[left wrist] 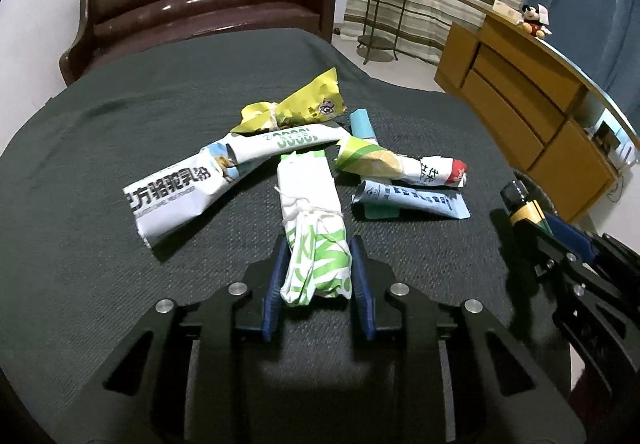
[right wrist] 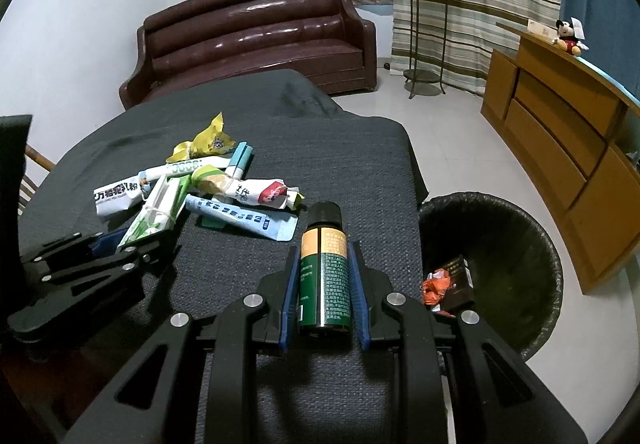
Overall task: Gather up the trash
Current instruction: 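Carry the spray can and green packet with both tools over the wastebasket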
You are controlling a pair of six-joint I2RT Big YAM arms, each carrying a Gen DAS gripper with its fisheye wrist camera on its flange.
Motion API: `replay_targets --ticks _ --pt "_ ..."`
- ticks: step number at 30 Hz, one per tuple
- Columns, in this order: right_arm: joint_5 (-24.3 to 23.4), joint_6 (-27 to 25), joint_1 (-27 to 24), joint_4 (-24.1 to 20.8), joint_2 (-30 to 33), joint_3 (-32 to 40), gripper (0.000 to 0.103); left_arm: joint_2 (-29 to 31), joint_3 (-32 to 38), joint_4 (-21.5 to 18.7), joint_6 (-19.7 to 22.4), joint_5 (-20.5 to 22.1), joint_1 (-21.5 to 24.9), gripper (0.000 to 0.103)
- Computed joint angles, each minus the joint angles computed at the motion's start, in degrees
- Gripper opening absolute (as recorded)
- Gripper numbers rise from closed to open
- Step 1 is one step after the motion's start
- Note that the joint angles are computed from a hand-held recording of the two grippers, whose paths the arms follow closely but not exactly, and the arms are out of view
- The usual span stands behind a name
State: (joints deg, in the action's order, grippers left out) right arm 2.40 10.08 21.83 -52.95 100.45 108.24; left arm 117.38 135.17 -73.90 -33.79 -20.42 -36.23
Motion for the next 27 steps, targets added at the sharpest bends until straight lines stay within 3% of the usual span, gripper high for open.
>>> replay_targets --ticks 19,27 --pt "1.7 -0.1 -0.6 1.8 -1.6 -1.3 0.025 1.3 3.9 1.5 2.3 -3.9 -2.2 0.030" --pt "3.8 0.2 -2.6 2.3 -2.4 -1.9 0.025 5.8 11.8 0.2 4.3 -3.8 -3.4 0.030"
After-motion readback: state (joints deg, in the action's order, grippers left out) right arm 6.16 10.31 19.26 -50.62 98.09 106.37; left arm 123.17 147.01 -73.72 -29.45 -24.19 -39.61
